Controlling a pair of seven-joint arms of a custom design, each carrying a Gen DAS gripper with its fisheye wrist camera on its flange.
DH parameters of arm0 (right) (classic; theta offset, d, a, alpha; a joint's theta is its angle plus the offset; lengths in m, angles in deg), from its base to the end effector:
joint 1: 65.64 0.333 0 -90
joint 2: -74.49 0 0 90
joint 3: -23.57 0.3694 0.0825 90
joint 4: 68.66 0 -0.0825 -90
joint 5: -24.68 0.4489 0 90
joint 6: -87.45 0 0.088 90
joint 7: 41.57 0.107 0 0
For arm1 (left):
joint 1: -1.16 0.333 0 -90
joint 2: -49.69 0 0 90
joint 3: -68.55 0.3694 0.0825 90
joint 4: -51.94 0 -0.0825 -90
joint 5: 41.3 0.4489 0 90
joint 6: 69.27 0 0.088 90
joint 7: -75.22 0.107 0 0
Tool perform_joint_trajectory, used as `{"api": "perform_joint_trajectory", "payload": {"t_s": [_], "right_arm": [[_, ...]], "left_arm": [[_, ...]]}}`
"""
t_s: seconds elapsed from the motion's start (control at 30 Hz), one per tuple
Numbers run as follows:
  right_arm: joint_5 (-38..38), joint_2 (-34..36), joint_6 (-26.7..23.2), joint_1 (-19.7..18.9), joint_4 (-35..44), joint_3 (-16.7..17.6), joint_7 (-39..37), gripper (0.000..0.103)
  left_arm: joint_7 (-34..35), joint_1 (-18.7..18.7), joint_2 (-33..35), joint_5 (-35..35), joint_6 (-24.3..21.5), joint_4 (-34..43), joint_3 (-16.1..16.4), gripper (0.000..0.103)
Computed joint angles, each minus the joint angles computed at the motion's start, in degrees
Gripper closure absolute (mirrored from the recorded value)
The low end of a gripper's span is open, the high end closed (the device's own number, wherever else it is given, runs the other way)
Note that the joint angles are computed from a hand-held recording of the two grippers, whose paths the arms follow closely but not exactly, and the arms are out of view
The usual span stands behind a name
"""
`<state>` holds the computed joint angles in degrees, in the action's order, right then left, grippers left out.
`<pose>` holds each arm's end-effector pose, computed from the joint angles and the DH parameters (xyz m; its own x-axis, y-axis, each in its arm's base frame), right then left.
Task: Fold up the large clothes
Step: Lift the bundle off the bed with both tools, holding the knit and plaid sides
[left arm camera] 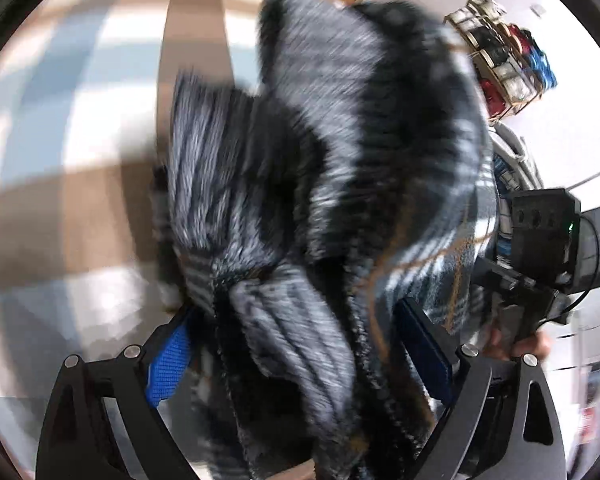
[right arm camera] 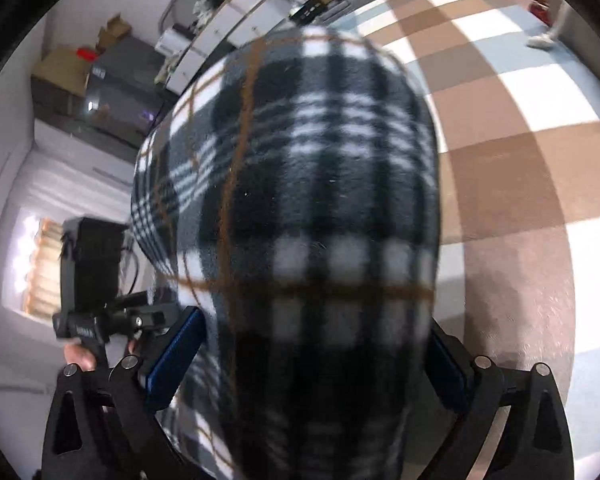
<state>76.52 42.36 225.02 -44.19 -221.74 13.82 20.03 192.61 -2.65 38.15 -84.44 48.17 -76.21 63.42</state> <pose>0.4081 0.0903 0.4519 0.2008 -0.7383 -0.6439 -0.9424 0.0338 -0.3327 0.5289 -0.1227 0.4904 -0.2834 -0.7688 0.5732 -0.9586 0.2091 -0.1934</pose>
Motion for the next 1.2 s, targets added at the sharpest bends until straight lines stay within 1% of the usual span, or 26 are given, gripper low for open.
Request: {"api": "perform_joint_trajectory", "payload": {"t_s": [0.1,0.17,0.2,0.27,0.3,0.33,0.37,0.4,0.47,0.53,0.7,0.77,0.83,0.87,0.9,0.97,1.0,1.03,1.07,1.1,1.2], "right_arm": [[-0.8,0.5,-0.7,0.2,0.3,0.1,-0.7,0.005],[-1.1,-0.5,-0.4,0.1,-0.3,0.5,-1.2,0.011],[-0.7,-1.1,-0.1,0.2,-0.8,0.2,-1.8,0.013],[0.2,-2.1,0.0,0.5,-1.7,-0.6,-2.7,0.02],[0.8,-2.7,0.0,0.6,-2.2,-1.0,-3.3,0.022],[1.1,-3.5,0.0,0.5,-2.9,-1.3,-3.7,0.024],[0.7,-4.7,-0.2,0.1,-3.9,-1.4,-3.9,0.025],[0.2,-5.9,-0.4,-0.3,-4.8,-1.3,-3.5,0.025],[-0.5,-6.9,-1.1,-0.5,-5.5,-1.9,-3.1,0.025],[-0.6,-8.0,-1.9,-0.5,-6.1,-2.6,-3.3,0.025],[-1.3,-7.6,-0.7,-0.2,-5.8,-2.2,-2.4,0.025],[-1.2,-7.4,-0.8,-0.1,-5.7,-2.8,-2.5,0.024],[-0.6,-7.5,-0.3,0.2,-5.9,-2.9,-2.7,0.024],[-0.2,-7.3,-0.1,0.4,-6.0,-3.1,-3.1,0.024],[-0.1,-7.2,-0.1,0.5,-5.9,-3.2,-3.3,0.024],[-0.4,-8.3,-0.1,0.1,-6.8,-3.1,-3.2,0.024],[-0.3,-8.4,0.0,0.1,-6.9,-3.1,-3.1,0.024],[-0.4,-8.4,0.1,0.1,-6.9,-3.0,-3.0,0.024],[-0.5,-8.7,0.2,0.1,-7.1,-3.0,-3.1,0.024],[-0.7,-8.8,0.3,0.2,-7.2,-3.0,-3.0,0.023],[-1.1,-9.0,0.8,0.5,-7.2,-2.6,-2.4,0.023]], "left_arm": [[1.9,0.1,0.1,-1.7,-1.3,0.1,0.7,0.011],[2.5,0.2,-0.1,-2.4,-1.6,-0.1,0.7,0.011],[2.4,0.2,0.2,-2.8,-1.8,0.1,0.7,0.011],[1.6,0.2,0.7,-3.2,-2.2,0.7,0.5,0.011],[1.7,0.1,0.6,-3.1,-2.0,0.9,0.2,0.015],[2.5,-0.1,0.0,-2.9,-1.8,0.5,0.1,0.021],[3.4,-0.3,-0.6,-2.8,-1.8,0.2,0.0,0.026],[4.4,-0.6,-1.0,-3.3,-2.6,0.1,0.1,0.034],[5.8,-0.6,-1.7,-3.7,-5.3,-0.2,0.8,0.036],[5.8,-0.2,-1.9,-3.9,-6.5,-0.5,1.2,0.035],[4.3,1.1,-3.2,-3.5,-7.2,-1.3,1.9,0.032],[4.0,1.5,-3.6,-2.9,-8.2,-1.5,2.1,0.027],[2.6,1.7,-2.9,-3.3,-9.0,-1.3,2.2,0.02],[1.9,2.0,-2.1,-2.3,-9.6,-0.6,2.1,0.018],[0.9,1.7,-1.1,-2.2,-8.9,0.4,1.4,0.017],[0.9,1.7,-1.7,-1.1,-8.0,0.2,1.0,0.016],[1.2,1.7,-2.0,-0.5,-7.3,0.0,0.8,0.012],[1.2,1.7,-2.3,0.8,-6.0,-0.1,0.5,0.004],[0.5,1.6,-2.9,3.0,-3.8,-0.6,-0.3,0.001],[0.4,1.3,-3.0,3.7,-3.0,-0.8,-0.4,0.001],[-1.2,0.8,-2.5,3.5,-4.0,-0.2,0.0,0.001]]}}
